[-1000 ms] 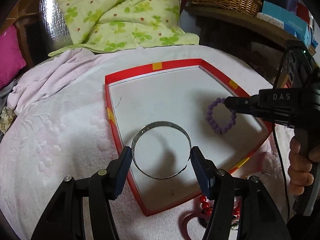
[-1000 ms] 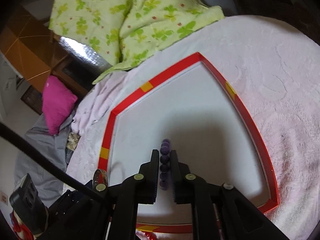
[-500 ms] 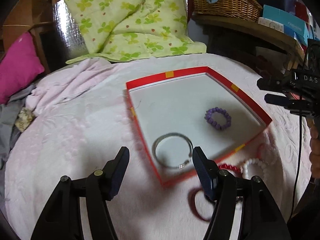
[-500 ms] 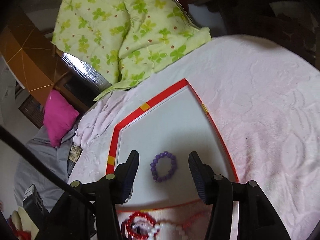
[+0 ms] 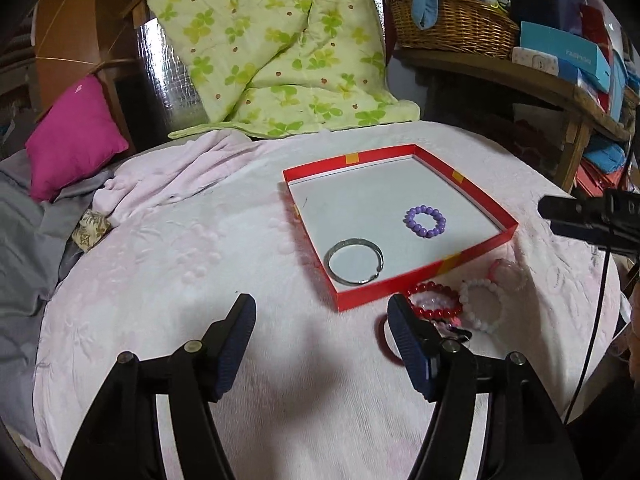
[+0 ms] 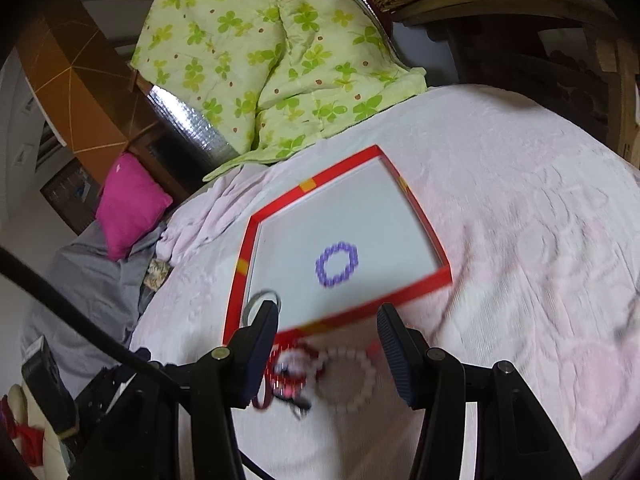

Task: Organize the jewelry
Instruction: 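Open both tools and withdraw them from the box toward the remaining bracelets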

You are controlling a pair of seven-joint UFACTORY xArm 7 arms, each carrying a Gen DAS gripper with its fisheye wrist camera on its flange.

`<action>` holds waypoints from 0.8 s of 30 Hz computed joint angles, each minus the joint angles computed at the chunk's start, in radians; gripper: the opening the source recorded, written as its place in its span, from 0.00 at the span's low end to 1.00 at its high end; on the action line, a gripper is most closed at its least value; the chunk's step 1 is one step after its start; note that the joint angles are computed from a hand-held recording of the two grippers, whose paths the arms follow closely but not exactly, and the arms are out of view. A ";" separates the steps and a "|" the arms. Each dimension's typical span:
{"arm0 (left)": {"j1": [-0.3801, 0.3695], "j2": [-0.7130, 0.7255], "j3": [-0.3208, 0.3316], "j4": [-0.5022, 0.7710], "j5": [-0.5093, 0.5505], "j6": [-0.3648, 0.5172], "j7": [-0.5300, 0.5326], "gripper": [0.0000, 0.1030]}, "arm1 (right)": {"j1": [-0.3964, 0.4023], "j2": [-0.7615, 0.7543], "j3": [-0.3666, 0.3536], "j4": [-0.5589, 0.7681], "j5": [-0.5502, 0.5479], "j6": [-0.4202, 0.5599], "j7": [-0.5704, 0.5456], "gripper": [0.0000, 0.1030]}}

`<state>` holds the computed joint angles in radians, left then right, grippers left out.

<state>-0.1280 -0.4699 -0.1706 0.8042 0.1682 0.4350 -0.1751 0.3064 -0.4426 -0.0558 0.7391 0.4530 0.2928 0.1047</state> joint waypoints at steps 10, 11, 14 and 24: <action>0.030 0.004 -0.021 -0.008 0.041 0.000 -0.031 0.67 | -0.016 -0.073 -0.025 -0.066 -0.023 0.038 -0.005 0.54; 0.034 0.009 -0.024 -0.005 0.048 0.001 -0.036 0.67 | -0.019 -0.070 -0.032 -0.066 -0.021 0.041 -0.008 0.54; 0.036 0.028 -0.026 0.003 0.064 0.000 -0.044 0.67 | -0.024 -0.061 -0.049 -0.064 -0.009 0.052 -0.020 0.54; -0.024 0.067 0.011 0.018 0.021 0.030 0.002 0.67 | -0.019 -0.028 -0.080 -0.040 0.083 0.099 -0.098 0.54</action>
<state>-0.1524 -0.4027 -0.1592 0.8219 0.1894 0.4647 -0.1733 0.2872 -0.4707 -0.1356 0.6988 0.5356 0.3922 0.0066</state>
